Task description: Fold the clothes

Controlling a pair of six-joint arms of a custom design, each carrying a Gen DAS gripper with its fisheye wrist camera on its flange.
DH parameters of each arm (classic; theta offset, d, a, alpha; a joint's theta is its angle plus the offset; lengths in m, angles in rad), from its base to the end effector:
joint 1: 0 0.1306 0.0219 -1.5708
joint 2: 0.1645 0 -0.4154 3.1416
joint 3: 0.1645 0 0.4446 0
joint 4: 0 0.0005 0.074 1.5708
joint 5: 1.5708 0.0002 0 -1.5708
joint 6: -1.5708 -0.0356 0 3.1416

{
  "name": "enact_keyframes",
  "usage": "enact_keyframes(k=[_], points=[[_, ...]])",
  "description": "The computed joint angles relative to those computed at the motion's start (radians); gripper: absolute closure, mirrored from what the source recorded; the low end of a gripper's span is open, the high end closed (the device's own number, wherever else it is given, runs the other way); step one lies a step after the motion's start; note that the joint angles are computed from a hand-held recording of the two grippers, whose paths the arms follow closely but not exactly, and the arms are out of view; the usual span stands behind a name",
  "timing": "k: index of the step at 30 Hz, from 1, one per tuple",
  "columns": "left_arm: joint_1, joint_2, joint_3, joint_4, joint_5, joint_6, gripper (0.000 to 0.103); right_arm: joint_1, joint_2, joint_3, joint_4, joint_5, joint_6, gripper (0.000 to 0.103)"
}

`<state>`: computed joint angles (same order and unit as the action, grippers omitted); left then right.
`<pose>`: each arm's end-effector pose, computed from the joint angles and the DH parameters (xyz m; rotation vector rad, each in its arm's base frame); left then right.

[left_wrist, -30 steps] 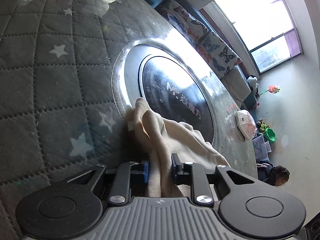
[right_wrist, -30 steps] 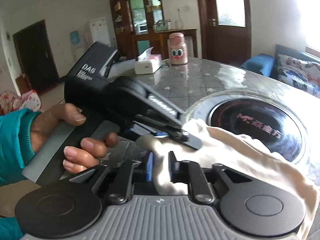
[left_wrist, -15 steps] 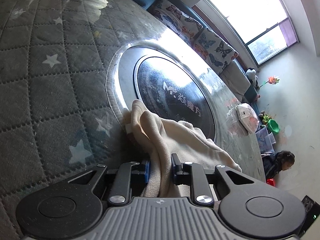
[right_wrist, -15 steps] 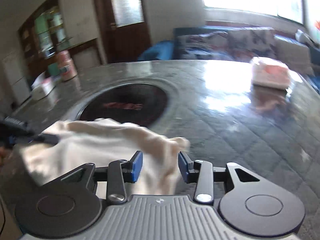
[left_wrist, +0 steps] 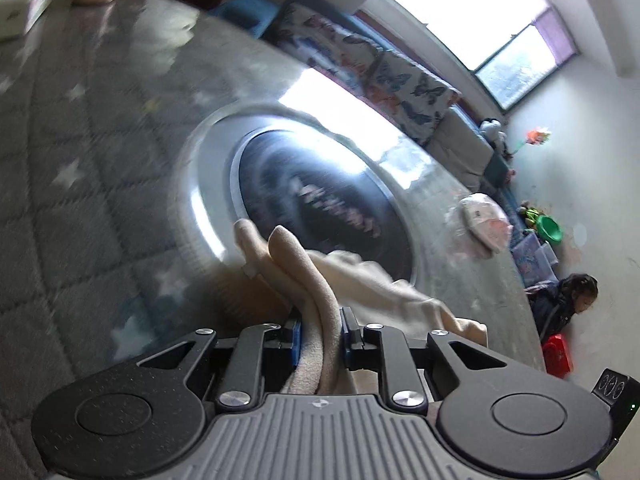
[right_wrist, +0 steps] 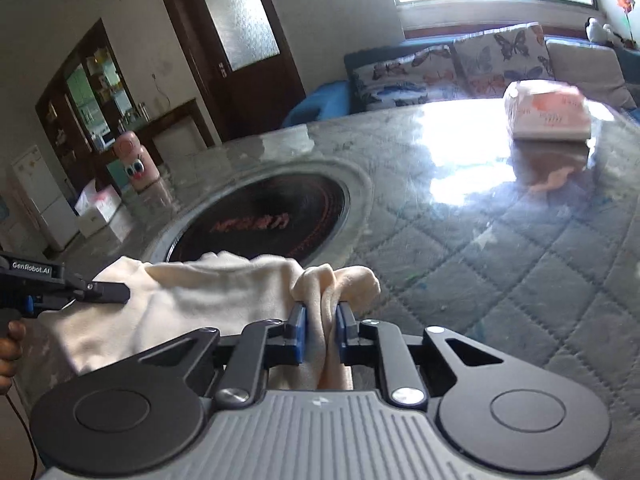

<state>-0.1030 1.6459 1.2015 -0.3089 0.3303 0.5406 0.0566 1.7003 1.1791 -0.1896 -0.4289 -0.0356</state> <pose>0.5959 -0.0737 0.2692 -0.3480 2.3547 -0.7006 0.6065 0.0487 0.2372 -0.2482 2.2464 0.5368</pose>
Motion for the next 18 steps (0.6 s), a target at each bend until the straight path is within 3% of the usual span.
enact_keyframes(k=[6, 18], points=[[-0.044, 0.045, 0.098, -0.029, 0.024, -0.063, 0.086, -0.028, -0.067, -0.029, 0.047, 0.039, 0.016, 0.090], [-0.184, 0.250, 0.404, -0.127, 0.062, -0.147, 0.091, -0.146, -0.101, 0.015, 0.056, 0.226, 0.084, 0.090]])
